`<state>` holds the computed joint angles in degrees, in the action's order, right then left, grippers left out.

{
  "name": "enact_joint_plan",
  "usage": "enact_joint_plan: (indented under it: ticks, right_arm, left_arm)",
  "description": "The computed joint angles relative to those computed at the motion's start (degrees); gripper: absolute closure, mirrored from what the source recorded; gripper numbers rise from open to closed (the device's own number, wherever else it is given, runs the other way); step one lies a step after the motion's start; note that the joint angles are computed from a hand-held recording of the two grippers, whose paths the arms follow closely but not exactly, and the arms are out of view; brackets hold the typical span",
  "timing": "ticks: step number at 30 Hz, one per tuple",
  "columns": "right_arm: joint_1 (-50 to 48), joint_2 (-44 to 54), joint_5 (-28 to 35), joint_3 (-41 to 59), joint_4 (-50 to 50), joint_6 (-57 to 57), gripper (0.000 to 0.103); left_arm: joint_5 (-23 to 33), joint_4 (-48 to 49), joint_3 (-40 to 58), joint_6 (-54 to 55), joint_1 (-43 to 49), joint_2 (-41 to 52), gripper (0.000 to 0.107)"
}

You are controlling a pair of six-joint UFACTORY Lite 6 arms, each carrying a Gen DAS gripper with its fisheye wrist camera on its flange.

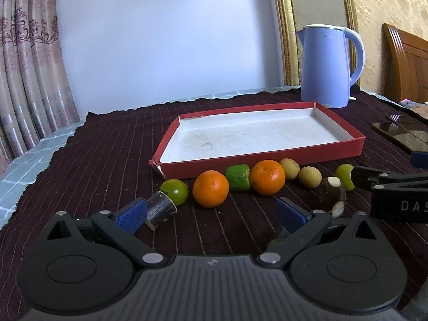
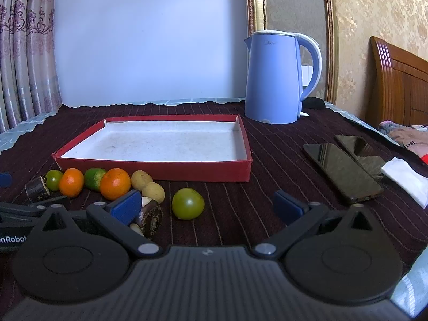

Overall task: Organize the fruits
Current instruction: 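Grasp the dark cylinder piece with the left tool while the right tool grasps a dark round fruit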

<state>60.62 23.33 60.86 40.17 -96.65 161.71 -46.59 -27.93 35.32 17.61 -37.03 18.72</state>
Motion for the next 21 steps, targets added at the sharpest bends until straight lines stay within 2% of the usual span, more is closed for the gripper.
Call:
enact_joint_plan:
  ticks: [5,12,16,21]
  right_arm:
    - [0.33,0.02,0.53,-0.13,0.30,-0.45,0.000]
    - [1.00,-0.10,2.11,-0.58,2.31,-2.15,0.000]
    - [0.68,-0.13,2.00,-1.05,2.00,-1.40,0.000]
    - [0.76,-0.16,2.09,-1.56,1.82,-1.24,0.000]
  left_arm:
    - [1.96,6.85,-2.03,-4.10,2.04,-1.70,0.004]
    - [-1.33,23.37,-9.18,-12.10,6.46,-5.41,0.004]
    - [-4.20,25.35,-11.15,-10.85,5.01,-5.89,0.004]
    - [-2.85,22.59,-7.88,-8.32,1.77,-2.92,0.006]
